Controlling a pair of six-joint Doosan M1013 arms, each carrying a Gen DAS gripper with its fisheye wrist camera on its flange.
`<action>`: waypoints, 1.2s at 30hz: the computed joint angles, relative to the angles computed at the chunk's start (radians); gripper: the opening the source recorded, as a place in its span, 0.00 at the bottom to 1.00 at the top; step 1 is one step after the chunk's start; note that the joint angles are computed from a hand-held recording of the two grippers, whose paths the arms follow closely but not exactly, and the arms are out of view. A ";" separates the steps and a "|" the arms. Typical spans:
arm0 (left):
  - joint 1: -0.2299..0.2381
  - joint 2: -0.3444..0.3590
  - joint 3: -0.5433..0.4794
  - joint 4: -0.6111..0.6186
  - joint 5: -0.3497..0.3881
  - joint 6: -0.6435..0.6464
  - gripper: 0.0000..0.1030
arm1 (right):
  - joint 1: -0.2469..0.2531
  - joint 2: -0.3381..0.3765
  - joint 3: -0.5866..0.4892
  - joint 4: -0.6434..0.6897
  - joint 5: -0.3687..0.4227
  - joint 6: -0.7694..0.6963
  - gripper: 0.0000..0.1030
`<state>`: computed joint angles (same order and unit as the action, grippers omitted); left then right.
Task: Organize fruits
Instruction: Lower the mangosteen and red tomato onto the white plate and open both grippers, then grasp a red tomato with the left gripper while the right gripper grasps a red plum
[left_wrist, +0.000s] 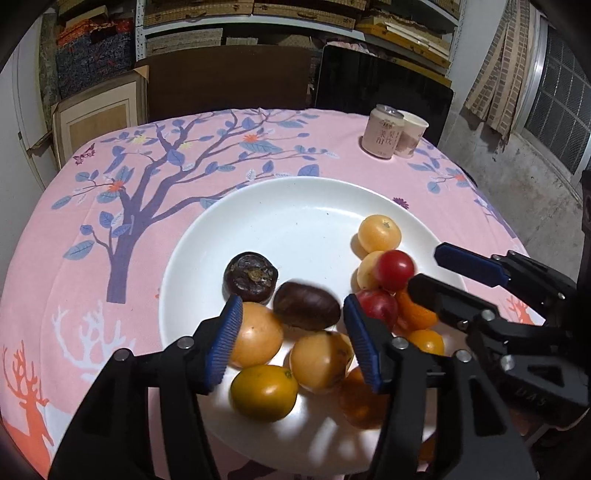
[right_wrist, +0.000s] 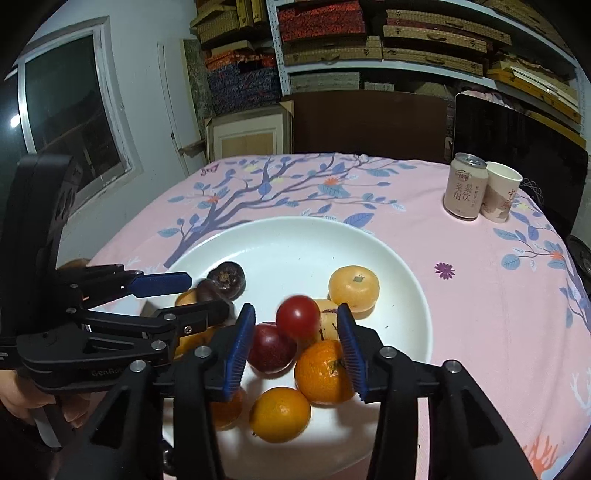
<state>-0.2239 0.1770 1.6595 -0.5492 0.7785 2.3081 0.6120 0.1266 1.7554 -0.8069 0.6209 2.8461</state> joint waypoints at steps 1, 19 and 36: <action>0.006 -0.009 0.008 -0.008 0.001 0.006 0.54 | 0.005 -0.011 0.009 -0.016 -0.001 0.027 0.46; 0.081 -0.267 0.325 -0.040 0.011 0.316 0.63 | 0.166 -0.172 0.263 -0.406 -0.016 0.700 0.58; 0.118 -0.262 0.353 -0.161 0.002 0.348 0.27 | 0.184 -0.174 0.265 -0.360 0.040 0.609 0.58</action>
